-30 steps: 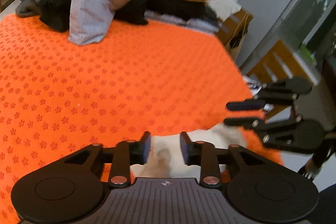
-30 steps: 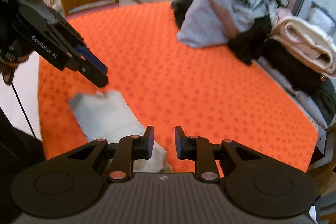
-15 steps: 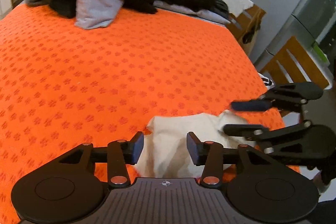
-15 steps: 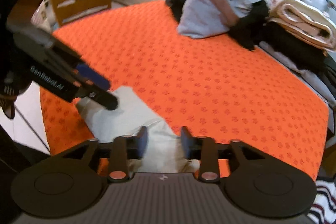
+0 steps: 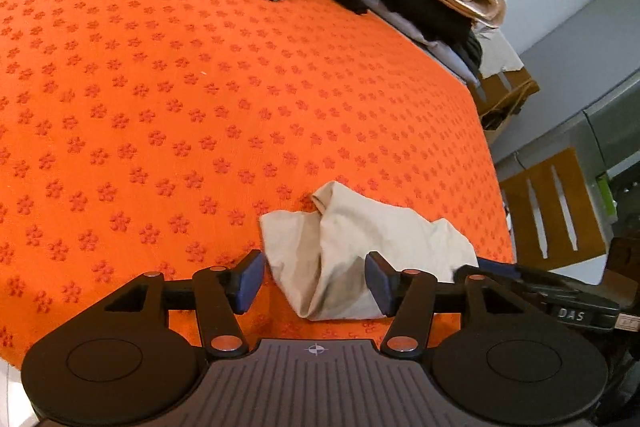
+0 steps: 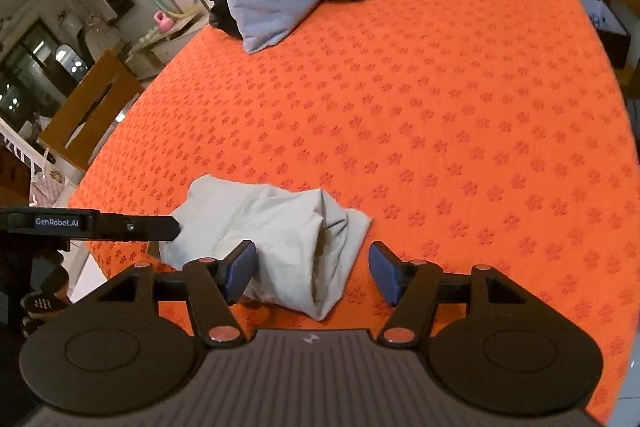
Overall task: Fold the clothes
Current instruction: 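Lift the folded garment with both grippers and carry it to the pink box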
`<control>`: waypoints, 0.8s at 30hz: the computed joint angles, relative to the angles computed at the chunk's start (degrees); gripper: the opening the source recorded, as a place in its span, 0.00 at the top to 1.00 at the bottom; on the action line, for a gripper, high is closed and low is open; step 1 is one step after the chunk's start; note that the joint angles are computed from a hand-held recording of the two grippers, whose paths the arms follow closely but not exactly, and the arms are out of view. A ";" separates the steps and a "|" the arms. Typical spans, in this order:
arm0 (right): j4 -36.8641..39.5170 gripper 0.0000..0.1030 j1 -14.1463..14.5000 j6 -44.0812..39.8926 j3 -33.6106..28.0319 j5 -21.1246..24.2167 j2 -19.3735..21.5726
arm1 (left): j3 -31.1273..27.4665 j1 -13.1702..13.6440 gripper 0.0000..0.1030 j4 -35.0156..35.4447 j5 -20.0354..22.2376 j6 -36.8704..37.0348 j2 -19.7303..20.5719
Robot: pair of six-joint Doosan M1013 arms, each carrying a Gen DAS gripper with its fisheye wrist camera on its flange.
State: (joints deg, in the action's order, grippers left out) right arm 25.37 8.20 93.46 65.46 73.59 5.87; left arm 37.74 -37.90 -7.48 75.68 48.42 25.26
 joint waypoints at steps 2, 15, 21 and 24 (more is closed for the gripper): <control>-0.30 0.35 0.38 0.64 0.23 -0.45 0.09 | 0.52 -0.09 0.44 0.25 -1.11 0.26 -0.16; -0.40 0.79 1.24 5.09 -0.05 -1.93 0.72 | 4.38 0.25 0.84 -4.12 -7.35 -0.32 -1.31; 0.03 0.93 1.36 6.00 -1.21 -2.50 0.83 | 6.49 0.83 0.89 -6.29 -12.01 -0.74 -2.71; 1.61 0.94 1.24 6.23 -2.47 -2.99 1.13 | 7.20 1.25 0.89 -6.70 -14.03 -1.27 -3.53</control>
